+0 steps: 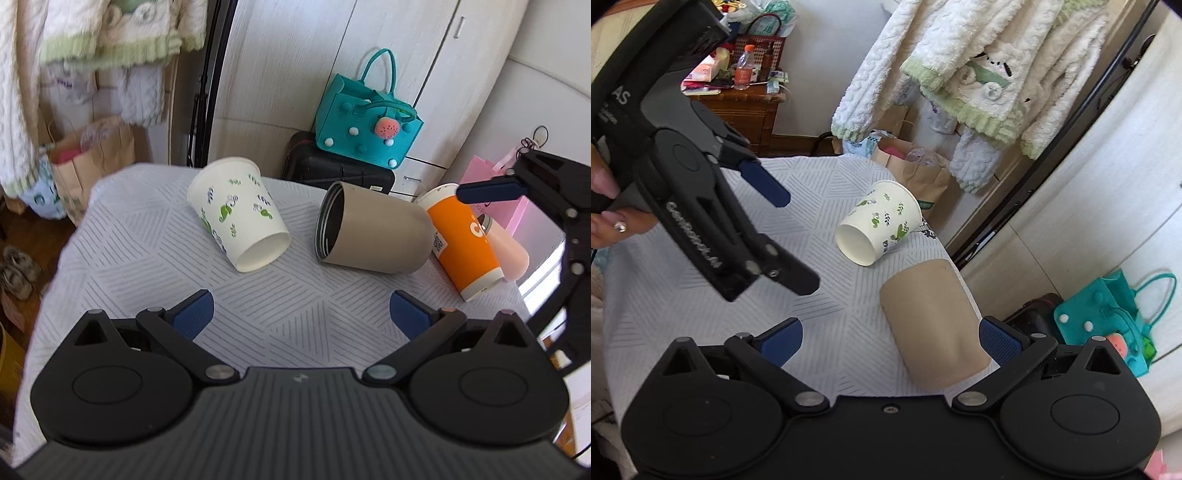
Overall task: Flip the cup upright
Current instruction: 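Move the right tool toward the tan tumbler lying on its side, then close the right gripper on the tan tumbler's base end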
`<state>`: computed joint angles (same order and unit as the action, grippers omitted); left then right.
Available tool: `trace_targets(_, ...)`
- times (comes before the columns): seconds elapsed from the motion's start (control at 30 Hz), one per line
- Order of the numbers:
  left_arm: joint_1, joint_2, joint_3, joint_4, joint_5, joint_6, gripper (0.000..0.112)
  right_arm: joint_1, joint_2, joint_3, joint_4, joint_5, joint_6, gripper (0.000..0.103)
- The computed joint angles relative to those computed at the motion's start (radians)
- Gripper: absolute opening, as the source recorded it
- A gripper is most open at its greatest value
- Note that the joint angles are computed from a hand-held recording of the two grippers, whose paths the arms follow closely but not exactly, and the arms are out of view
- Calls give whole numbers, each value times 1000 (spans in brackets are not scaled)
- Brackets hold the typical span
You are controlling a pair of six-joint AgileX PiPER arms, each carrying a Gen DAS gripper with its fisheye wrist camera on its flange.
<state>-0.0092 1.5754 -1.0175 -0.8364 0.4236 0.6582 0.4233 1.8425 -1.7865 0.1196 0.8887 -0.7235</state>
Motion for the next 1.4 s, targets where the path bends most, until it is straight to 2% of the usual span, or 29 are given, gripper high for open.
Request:
trace_targets(0.3,12,74,-7,-197,-5,121,102,-35,180,-165,-37,22,-52,103)
trace_targets(0.43,11,96,-13,-290,-1,185,101,-52,253,-263,-34,72,-97,103)
trace_targets(0.63,-2,107,2,-407,-22,285,101,-63,379,-461,-22,192,-141,103)
trace_targets(0.67,-1,105,6,-412,-25,292,101,-64,394,-482,-22,200,-139,101)
trace_targets(0.7,1,103,12,-423,-24,305,101,-66,411,-509,-23,217,-131,95)
trace_targets(0.77,11,97,25,-451,-15,339,101,-72,462,-616,0,303,-105,86)
trace_targets(0.8,14,92,31,-457,-11,346,101,-70,467,-626,-3,310,-80,86)
trace_targets(1.0,21,76,47,-441,1,329,101,-59,409,-540,2,290,64,85)
trace_targets(1.13,30,45,85,-459,16,344,101,-39,319,-396,-24,223,131,85)
trace_targets(1.23,39,12,118,-473,30,362,101,-29,271,-327,-44,202,176,85)
trace_targets(1.4,52,-50,178,-491,49,393,101,-6,148,-132,-75,109,256,84)
